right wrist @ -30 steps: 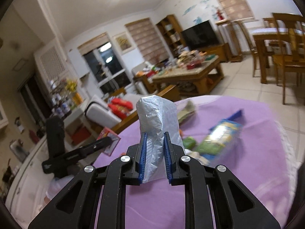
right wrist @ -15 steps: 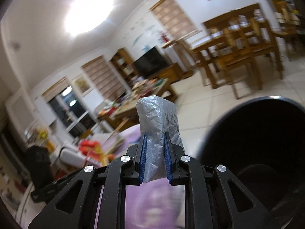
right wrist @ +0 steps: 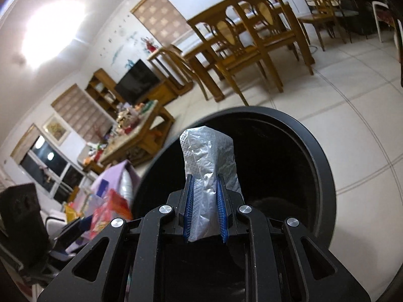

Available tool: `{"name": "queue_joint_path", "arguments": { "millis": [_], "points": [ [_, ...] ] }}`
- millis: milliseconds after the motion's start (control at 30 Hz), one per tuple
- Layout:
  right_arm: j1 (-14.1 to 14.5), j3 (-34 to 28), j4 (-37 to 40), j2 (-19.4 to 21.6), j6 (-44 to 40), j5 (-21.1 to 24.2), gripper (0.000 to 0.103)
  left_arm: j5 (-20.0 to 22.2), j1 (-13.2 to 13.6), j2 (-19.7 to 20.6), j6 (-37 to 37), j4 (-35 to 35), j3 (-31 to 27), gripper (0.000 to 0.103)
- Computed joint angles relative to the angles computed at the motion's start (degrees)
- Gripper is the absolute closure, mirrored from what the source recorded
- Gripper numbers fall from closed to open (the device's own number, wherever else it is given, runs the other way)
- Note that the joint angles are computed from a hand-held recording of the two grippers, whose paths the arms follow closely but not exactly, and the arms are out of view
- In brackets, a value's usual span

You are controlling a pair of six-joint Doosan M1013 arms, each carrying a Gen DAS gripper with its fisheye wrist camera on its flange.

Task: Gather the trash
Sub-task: 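Carry both items to the black bin and open both tools to drop them, then grasp the second red milk box with the left tool while the right tool grasps the milk carton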

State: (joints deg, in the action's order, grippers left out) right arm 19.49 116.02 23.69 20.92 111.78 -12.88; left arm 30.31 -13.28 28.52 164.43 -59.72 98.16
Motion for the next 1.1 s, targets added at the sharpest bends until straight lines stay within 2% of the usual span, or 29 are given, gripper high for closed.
{"name": "queue_joint_path", "arguments": {
  "millis": [133, 267, 367, 467, 533, 567, 600, 633, 667, 733, 833, 900, 1033, 1100],
  "points": [
    [-0.4, -0.2, -2.5, 0.5, 2.2, 1.8, 0.085, -1.4, -1.9, 0.8, -6.8, 9.6, -1.0, 0.013],
    [-0.7, -2.1, -5.5, 1.2, 4.7, 3.3, 0.084, -1.3, -2.4, 0.6, -11.6, 15.6, -1.2, 0.014],
    [-0.2, -3.0, 0.8, 0.6, -1.4, 4.7, 0.083, -1.4, -2.1, 0.2, -11.2, 15.7, -0.8, 0.013],
    [0.1, -3.1, 2.0, 0.4, -2.9, 4.5, 0.071, -2.2, -2.2, -0.3, -10.9, 15.9, -0.3, 0.013],
    [0.6, -2.9, 1.2, 0.1, -3.0, 3.1, 0.047, -3.2, -2.5, -0.8, -11.1, 16.3, 0.3, 0.013],
    [1.1, -3.2, 3.9, -0.1, -6.0, 2.9, 0.042, -3.7, -2.4, -1.2, -10.1, 15.7, 0.9, 0.013],
    [1.6, -3.2, 7.4, -0.3, -9.7, 2.0, 0.029, -3.9, -2.3, -1.5, -9.1, 15.0, 1.2, 0.012],
    [1.6, -3.3, 10.7, -0.4, -13.0, 1.7, 0.024, -4.4, -2.0, -2.0, -7.0, 13.3, 2.0, 0.010],
    [1.9, -3.3, 12.9, -0.6, -15.1, 1.1, 0.024, -5.0, -1.7, -2.6, -5.1, 11.6, 2.7, 0.009],
    [2.2, -3.3, 9.8, -0.7, -12.0, 0.4, 0.024, -5.7, -0.8, -3.6, -1.6, 8.2, 4.1, 0.008],
    [2.8, -3.4, 12.5, -0.8, -15.1, -1.1, 0.024, -5.8, 1.0, -5.2, 2.9, 2.8, 6.1, 0.006],
    [3.2, -3.6, 10.2, -0.8, -13.1, -2.3, 0.023, -6.0, 2.5, -6.3, 6.8, -1.9, 7.7, 0.006],
    [4.9, -5.1, 8.8, -0.6, -14.1, -3.2, 0.019, -6.0, 7.2, -8.6, 13.1, -11.1, 10.6, 0.006],
    [6.3, -7.0, 8.9, 0.1, -16.1, -1.8, 0.019, -6.7, 9.9, -9.5, 15.5, -15.2, 11.8, 0.005]
  ]
}}
